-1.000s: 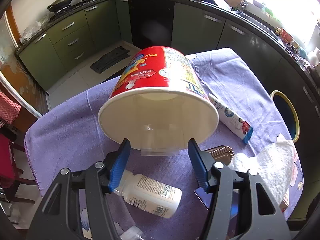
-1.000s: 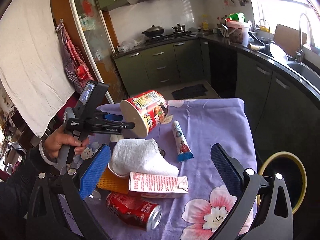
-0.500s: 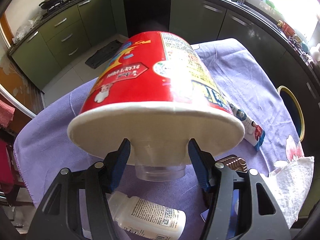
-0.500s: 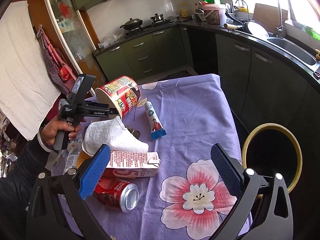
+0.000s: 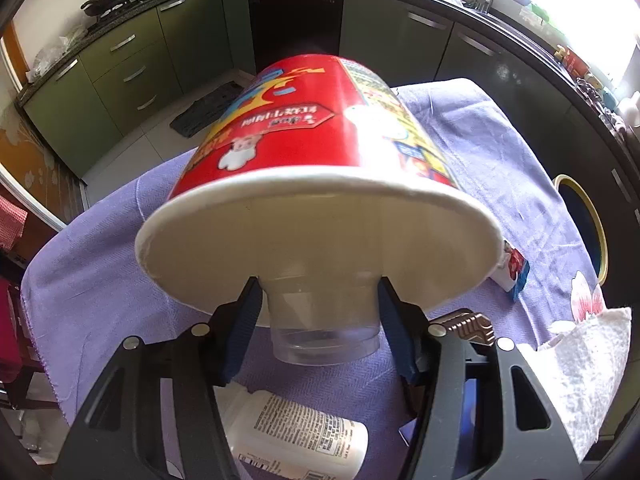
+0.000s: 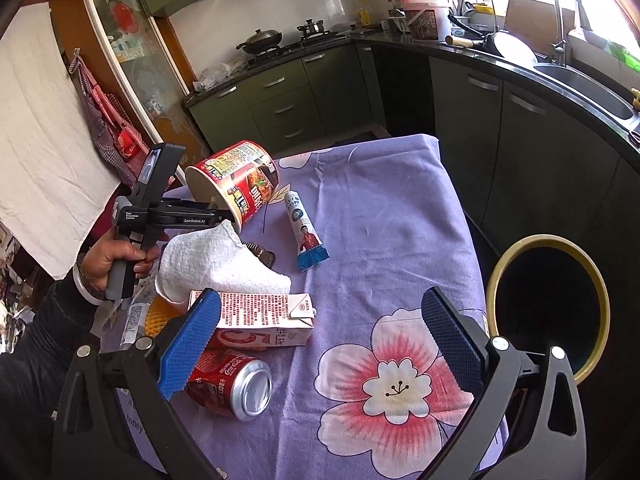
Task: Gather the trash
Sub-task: 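Lift the clear plastic cup with the left gripper and carry it over the bin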
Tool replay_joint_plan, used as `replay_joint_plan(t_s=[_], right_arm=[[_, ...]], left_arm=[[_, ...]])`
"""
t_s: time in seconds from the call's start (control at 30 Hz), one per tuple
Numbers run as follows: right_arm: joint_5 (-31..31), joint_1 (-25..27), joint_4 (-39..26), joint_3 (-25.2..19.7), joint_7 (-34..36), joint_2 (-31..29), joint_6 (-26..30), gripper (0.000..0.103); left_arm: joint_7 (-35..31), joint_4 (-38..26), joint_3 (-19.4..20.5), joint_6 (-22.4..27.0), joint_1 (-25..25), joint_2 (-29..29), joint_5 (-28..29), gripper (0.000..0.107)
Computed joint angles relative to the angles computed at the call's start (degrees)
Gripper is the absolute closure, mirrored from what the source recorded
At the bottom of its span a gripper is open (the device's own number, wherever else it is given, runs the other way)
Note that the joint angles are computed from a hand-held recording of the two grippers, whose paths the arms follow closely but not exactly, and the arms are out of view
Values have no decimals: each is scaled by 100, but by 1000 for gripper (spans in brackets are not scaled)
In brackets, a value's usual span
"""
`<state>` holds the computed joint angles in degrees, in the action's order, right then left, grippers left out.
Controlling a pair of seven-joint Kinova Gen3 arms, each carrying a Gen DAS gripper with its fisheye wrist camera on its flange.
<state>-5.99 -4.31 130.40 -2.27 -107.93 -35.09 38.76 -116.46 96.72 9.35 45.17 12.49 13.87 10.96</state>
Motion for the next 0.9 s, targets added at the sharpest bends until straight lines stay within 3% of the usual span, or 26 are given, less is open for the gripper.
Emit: replay_joint_plan(t_s=[0.53, 0.77, 0.9], right_arm=[[-44, -55, 135, -194, -121, -509, 135, 4], [41, 90, 155, -243, -187, -1049, 534, 4], [291, 401, 143, -181, -198, -1474, 1054, 4]], left_arm=[[-555, 586, -256, 260, -377, -1201, 560, 51], [-1036, 807, -476, 559, -336, -2067, 921, 51], [-1085, 842, -385, 785, -5, -2501, 1118, 51]])
